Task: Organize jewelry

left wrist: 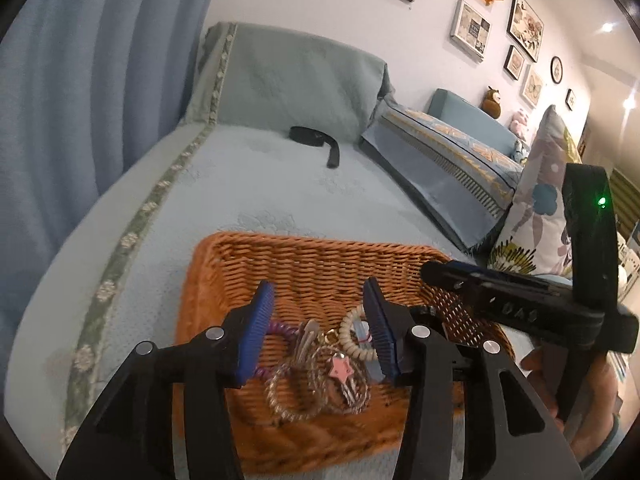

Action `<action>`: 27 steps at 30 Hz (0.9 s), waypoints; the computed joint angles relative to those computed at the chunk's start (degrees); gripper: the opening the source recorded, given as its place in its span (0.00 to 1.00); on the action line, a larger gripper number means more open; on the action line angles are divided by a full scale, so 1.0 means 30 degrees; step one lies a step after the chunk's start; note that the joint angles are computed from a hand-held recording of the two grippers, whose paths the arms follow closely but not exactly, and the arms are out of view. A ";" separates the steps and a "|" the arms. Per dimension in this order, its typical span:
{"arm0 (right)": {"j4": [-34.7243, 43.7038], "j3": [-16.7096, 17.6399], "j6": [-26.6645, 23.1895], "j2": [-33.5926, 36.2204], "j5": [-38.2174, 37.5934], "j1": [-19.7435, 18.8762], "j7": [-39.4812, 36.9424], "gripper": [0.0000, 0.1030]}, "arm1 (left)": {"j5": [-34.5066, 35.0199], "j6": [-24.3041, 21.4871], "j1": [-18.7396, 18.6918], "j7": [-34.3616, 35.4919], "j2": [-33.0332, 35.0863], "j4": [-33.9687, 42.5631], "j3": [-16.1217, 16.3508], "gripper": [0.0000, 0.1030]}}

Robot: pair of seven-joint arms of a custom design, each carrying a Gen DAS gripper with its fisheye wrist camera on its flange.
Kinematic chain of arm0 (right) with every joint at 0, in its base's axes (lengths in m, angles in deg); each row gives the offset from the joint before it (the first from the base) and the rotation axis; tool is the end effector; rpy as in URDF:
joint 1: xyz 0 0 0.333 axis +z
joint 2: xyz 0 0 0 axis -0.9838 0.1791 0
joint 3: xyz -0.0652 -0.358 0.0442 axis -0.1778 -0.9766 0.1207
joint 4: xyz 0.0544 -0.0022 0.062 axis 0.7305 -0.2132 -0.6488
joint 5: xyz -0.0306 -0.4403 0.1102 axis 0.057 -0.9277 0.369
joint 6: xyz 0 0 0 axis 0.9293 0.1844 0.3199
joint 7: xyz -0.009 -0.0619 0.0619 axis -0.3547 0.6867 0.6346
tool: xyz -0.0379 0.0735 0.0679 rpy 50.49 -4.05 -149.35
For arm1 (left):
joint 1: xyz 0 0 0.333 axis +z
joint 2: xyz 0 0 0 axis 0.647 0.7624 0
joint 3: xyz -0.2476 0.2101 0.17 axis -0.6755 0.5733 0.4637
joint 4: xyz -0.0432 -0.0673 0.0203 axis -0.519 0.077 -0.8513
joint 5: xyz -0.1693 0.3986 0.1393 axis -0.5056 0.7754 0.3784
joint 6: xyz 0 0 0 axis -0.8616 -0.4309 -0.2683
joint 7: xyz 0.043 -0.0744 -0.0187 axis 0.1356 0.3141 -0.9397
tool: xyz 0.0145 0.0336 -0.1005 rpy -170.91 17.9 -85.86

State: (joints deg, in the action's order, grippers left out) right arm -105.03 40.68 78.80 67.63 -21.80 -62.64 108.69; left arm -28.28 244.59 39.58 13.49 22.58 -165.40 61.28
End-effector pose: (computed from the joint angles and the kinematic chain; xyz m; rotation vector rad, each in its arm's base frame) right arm 0.5407 0.1588 0.5961 -2.0246 1.1419 -0.1872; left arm 0.4002 -0.1332 0.5918 -1.8942 1.3770 -1.0130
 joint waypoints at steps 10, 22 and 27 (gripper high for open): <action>-0.3384 -0.0976 0.0246 -0.5555 0.1197 0.0627 -0.2017 0.40 | 0.1652 -0.4736 0.0342 -0.2478 -0.5619 -0.0166 -0.2916 0.74; -0.9954 -0.2250 0.6203 -1.1620 0.2002 0.2720 -0.3947 0.54 | 0.4397 -1.0687 -0.0621 -0.8035 -0.8984 -0.1088 -0.7104 0.84; -1.0982 -0.3741 0.8455 -1.1340 0.1939 0.4831 -0.4967 0.54 | 0.5570 -1.1622 -0.1011 -0.9561 -0.7970 -0.1539 -0.7687 0.84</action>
